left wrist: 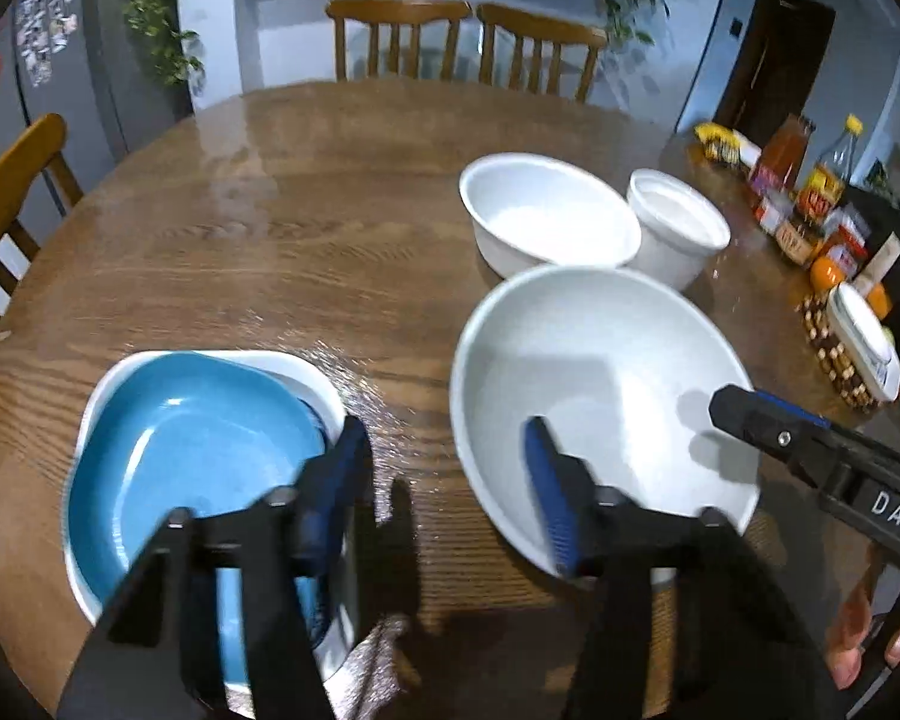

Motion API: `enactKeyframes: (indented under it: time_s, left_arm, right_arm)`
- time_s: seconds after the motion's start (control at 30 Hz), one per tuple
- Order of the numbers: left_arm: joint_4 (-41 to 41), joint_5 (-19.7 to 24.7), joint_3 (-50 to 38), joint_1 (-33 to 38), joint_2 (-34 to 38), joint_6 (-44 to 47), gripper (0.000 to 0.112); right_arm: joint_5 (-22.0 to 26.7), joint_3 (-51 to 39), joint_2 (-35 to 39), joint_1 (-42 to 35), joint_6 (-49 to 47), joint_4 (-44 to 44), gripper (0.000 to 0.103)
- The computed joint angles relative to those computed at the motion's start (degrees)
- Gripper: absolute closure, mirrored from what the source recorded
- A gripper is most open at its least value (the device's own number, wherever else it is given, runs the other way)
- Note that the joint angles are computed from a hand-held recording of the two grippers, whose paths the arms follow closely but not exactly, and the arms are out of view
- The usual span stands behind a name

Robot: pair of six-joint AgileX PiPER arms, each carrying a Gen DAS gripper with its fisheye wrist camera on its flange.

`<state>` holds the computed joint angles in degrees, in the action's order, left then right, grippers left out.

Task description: Organize plates and bowls

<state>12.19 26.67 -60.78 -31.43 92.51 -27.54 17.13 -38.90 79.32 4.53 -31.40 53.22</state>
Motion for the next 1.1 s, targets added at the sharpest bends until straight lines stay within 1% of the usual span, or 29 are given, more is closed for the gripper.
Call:
enactKeyframes:
  time_s: [0.03, 0.1, 0.13, 0.17, 0.23, 0.3, 0.33, 0.4, 0.47, 0.57, 0.63, 0.73, 0.8, 0.83, 0.87, 0.9, 0.93, 0.97, 1.0, 1.03, 1.1]
  left_arm:
    - [-2.10, 0.24, -0.28, 0.31, 0.70, 2.28, 0.085]
    - [-5.20, 0.17, -0.31, 0.62, 1.09, 5.62, 0.094]
    - [-4.25, 0.14, -0.08, 0.27, 0.98, 5.05, 0.098]
    - [-2.01, 0.27, 0.33, -0.44, 0.53, 3.20, 0.098]
    - [-1.59, 0.07, 1.54, -1.23, -1.26, 3.13, 0.097]
    - [0.18, 0.42, 2.50, -2.32, -3.25, 1.62, 0.097]
    - [0.73, 0.57, 3.04, -2.82, -4.26, 1.29, 0.096]
    - [2.02, 1.31, 4.49, -4.36, -6.72, 0.57, 0.095]
    - [1.08, 1.69, 5.31, -5.59, -7.84, 1.37, 0.094]
    - [-0.29, 1.51, 7.08, -7.97, -8.45, 2.76, 0.092]
    - [-1.35, 0.85, 7.00, -8.67, -6.90, 3.40, 0.092]
    - [-0.68, 0.83, 6.07, -9.37, -4.77, 2.24, 0.093]
    - [0.91, 0.67, 5.31, -9.85, -3.31, 0.58, 0.093]
    - [1.02, 0.70, 4.79, -9.93, -2.55, 0.31, 0.092]
    - [1.68, 0.35, 4.55, -10.11, -1.86, -0.36, 0.090]
    - [4.45, 0.24, 4.33, -10.68, -1.35, -3.07, 0.089]
    - [6.81, 0.58, 4.37, -10.88, -1.33, -5.45, 0.084]
    - [7.62, 0.80, 4.41, -10.68, -1.53, -6.42, 0.076]
    - [7.24, 0.31, 4.85, -9.89, -2.20, -6.53, 0.056]
    - [6.66, -1.46, 6.16, -8.59, -3.94, -6.95, 0.042]
    - [8.93, -4.54, 8.66, -7.04, -7.43, -10.67, 0.034]
  right_arm:
    - [0.93, -0.35, 0.83, -0.59, -2.17, 1.78, 0.074]
    - [0.53, -0.19, 1.14, -0.43, -3.56, 2.88, 0.089]
    - [0.97, -0.17, 1.27, -0.70, -5.16, 4.27, 0.090]
    - [0.89, -0.03, 1.16, -0.65, -5.12, 4.24, 0.090]
    - [-0.63, 1.24, -0.63, -0.05, -3.13, 2.77, 0.091]
    - [0.04, 2.16, -2.62, -0.54, -3.13, 2.71, 0.091]
    - [0.41, 2.64, -3.98, -0.65, -1.55, 0.98, 0.091]
    - [0.84, 3.97, -7.94, -0.25, 4.82, -5.41, 0.091]
    - [1.22, 5.37, -11.62, 0.03, 10.81, -11.50, 0.091]
    - [3.02, 7.88, -16.59, -1.42, 14.98, -16.10, 0.091]
    - [3.69, 8.56, -16.91, -2.42, 14.91, -16.04, 0.091]
    - [4.32, 9.27, -14.63, -4.39, 11.58, -12.94, 0.091]
    - [4.23, 9.62, -12.84, -5.69, 7.76, -9.42, 0.091]
    - [4.97, 9.68, -11.94, -7.27, 3.89, -5.58, 0.091]
    - [5.41, 10.01, -11.61, -8.22, 1.68, -3.11, 0.091]
    - [6.52, 10.26, -11.17, -9.88, -1.41, 0.25, 0.091]
    - [6.87, 10.20, -10.89, -10.78, -2.21, 1.33, 0.091]
    - [6.87, 10.26, -11.25, -11.57, -1.63, 1.19, 0.091]
    - [7.31, 10.68, -12.05, -12.68, -2.87, 2.52, 0.091]
    - [7.62, 11.36, -13.30, -13.56, -4.43, 4.11, 0.090]
    - [8.36, 12.96, -17.05, -16.19, -7.86, 6.92, 0.089]
